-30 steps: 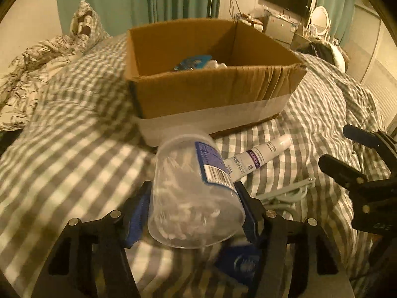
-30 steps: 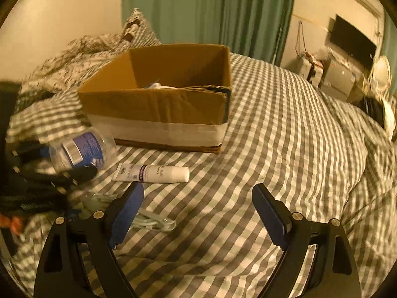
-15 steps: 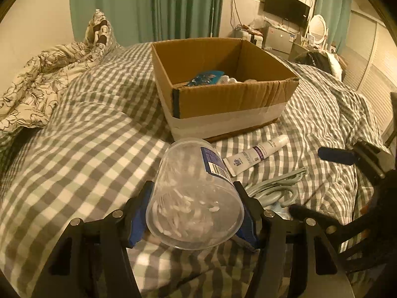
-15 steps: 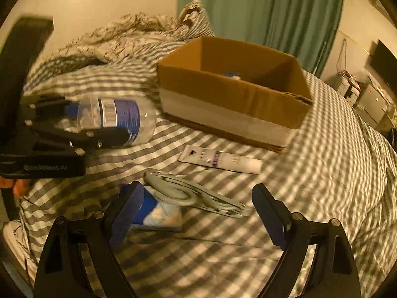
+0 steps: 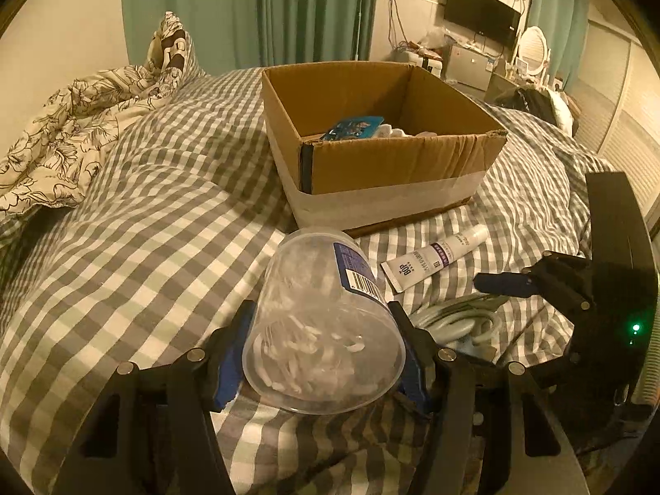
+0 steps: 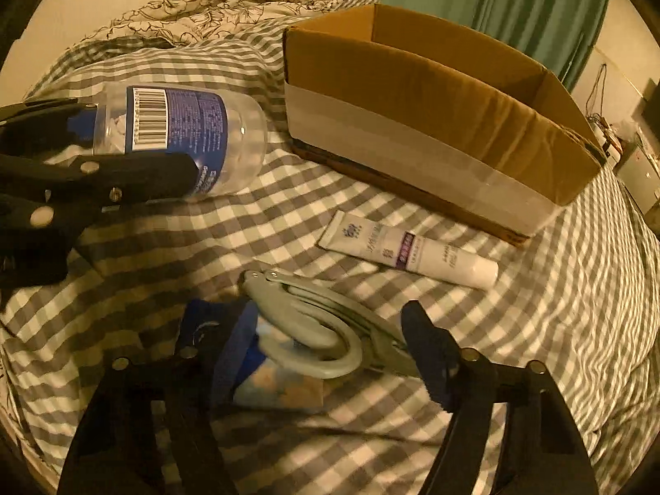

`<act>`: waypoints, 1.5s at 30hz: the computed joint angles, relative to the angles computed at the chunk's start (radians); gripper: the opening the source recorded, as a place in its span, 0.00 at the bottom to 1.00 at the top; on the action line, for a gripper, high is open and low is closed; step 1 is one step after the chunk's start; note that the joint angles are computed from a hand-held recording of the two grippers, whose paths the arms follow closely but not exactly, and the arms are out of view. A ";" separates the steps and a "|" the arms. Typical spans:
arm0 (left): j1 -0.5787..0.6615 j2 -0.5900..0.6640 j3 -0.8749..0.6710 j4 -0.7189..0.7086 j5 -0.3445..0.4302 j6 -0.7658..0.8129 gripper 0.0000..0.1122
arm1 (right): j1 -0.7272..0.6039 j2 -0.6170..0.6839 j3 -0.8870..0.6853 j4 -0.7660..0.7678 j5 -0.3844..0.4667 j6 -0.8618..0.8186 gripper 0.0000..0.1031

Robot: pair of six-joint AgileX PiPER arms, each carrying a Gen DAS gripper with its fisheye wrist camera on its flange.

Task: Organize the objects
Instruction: 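Grasp the clear plastic bottle with the left gripper while the right grasps the grey cable, drop both in box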

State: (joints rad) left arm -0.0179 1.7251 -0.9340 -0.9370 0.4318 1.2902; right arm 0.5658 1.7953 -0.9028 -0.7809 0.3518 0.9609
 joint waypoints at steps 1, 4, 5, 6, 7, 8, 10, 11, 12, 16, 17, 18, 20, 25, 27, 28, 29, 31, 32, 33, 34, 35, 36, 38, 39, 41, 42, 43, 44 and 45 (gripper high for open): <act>-0.001 0.000 0.001 0.001 -0.002 -0.001 0.57 | -0.001 0.005 -0.006 0.013 -0.005 -0.017 0.56; -0.001 0.000 0.001 0.002 -0.001 -0.004 0.57 | 0.008 0.017 -0.023 0.048 -0.003 -0.073 0.38; 0.000 -0.001 0.002 0.001 0.000 -0.006 0.57 | 0.023 0.015 -0.026 0.025 0.017 -0.052 0.36; -0.001 -0.003 0.003 0.004 -0.002 -0.010 0.57 | 0.031 0.010 -0.020 0.003 0.021 -0.027 0.32; 0.000 -0.006 0.006 0.005 -0.002 -0.010 0.57 | 0.031 0.001 -0.014 -0.005 0.016 -0.014 0.20; -0.001 -0.011 0.012 0.003 -0.006 -0.008 0.57 | 0.032 -0.013 -0.004 -0.034 0.015 0.025 0.18; 0.000 -0.020 0.019 0.002 -0.008 -0.005 0.56 | 0.031 -0.046 0.018 -0.084 0.012 0.091 0.13; 0.000 -0.024 0.022 0.004 -0.009 -0.007 0.56 | 0.028 -0.069 0.032 -0.114 0.006 0.128 0.10; -0.002 -0.031 0.025 0.008 -0.010 -0.013 0.56 | 0.027 -0.092 0.046 -0.141 0.005 0.162 0.10; -0.006 -0.062 0.034 0.010 -0.006 -0.020 0.56 | 0.029 -0.167 0.070 -0.208 0.031 0.247 0.07; -0.007 -0.072 0.034 0.009 -0.002 -0.023 0.56 | 0.018 -0.189 0.072 -0.206 0.033 0.247 0.06; -0.008 -0.081 0.032 0.012 0.003 -0.030 0.56 | 0.011 -0.206 0.073 -0.207 0.036 0.248 0.06; -0.011 -0.097 0.024 0.014 0.015 -0.040 0.56 | 0.001 -0.215 0.042 -0.186 0.050 0.221 0.04; -0.025 -0.132 -0.016 0.040 0.064 -0.087 0.56 | -0.050 -0.298 -0.003 -0.067 0.052 0.063 0.04; -0.037 -0.144 -0.051 0.059 0.082 -0.118 0.56 | -0.062 -0.333 -0.028 -0.011 0.074 -0.012 0.04; -0.044 -0.148 -0.067 0.068 0.086 -0.133 0.56 | -0.069 -0.343 -0.050 0.016 0.087 -0.047 0.04; -0.052 -0.151 -0.096 0.075 0.093 -0.151 0.56 | -0.088 -0.350 -0.087 0.083 0.096 -0.120 0.04; -0.066 -0.151 -0.140 0.084 0.099 -0.177 0.56 | -0.117 -0.356 -0.143 0.163 0.107 -0.213 0.04; -0.075 -0.147 -0.173 0.093 0.102 -0.195 0.56 | -0.136 -0.367 -0.165 0.199 0.115 -0.264 0.04; -0.087 -0.138 -0.210 0.108 0.103 -0.218 0.56 | -0.147 -0.361 -0.210 0.218 0.130 -0.300 0.04; -0.100 -0.126 -0.250 0.126 0.104 -0.244 0.56 | -0.159 -0.352 -0.251 0.247 0.144 -0.345 0.04; -0.110 -0.112 -0.288 0.138 0.103 -0.263 0.56 | -0.173 -0.337 -0.306 0.279 0.163 -0.396 0.04; -0.118 -0.094 -0.325 0.148 0.105 -0.279 0.56 | -0.184 -0.321 -0.349 0.298 0.177 -0.429 0.04; -0.139 -0.048 -0.407 0.188 0.111 -0.332 0.56 | -0.211 -0.274 -0.446 0.335 0.206 -0.496 0.04; -0.152 -0.015 -0.456 0.219 0.110 -0.369 0.56 | -0.227 -0.247 -0.489 0.353 0.215 -0.528 0.04; -0.169 0.048 -0.544 0.266 0.121 -0.425 0.56 | -0.258 -0.192 -0.565 0.397 0.228 -0.587 0.04; -0.176 0.088 -0.598 0.291 0.132 -0.458 0.56 | -0.277 -0.157 -0.605 0.422 0.234 -0.619 0.04; -0.181 0.118 -0.637 0.308 0.139 -0.481 0.56 | -0.290 -0.136 -0.626 0.439 0.236 -0.641 0.04; -0.188 0.157 -0.685 0.333 0.143 -0.511 0.56 | -0.310 -0.107 -0.648 0.458 0.229 -0.664 0.04; -0.198 0.197 -0.732 0.372 0.142 -0.551 0.56 | -0.326 -0.083 -0.667 0.484 0.225 -0.692 0.04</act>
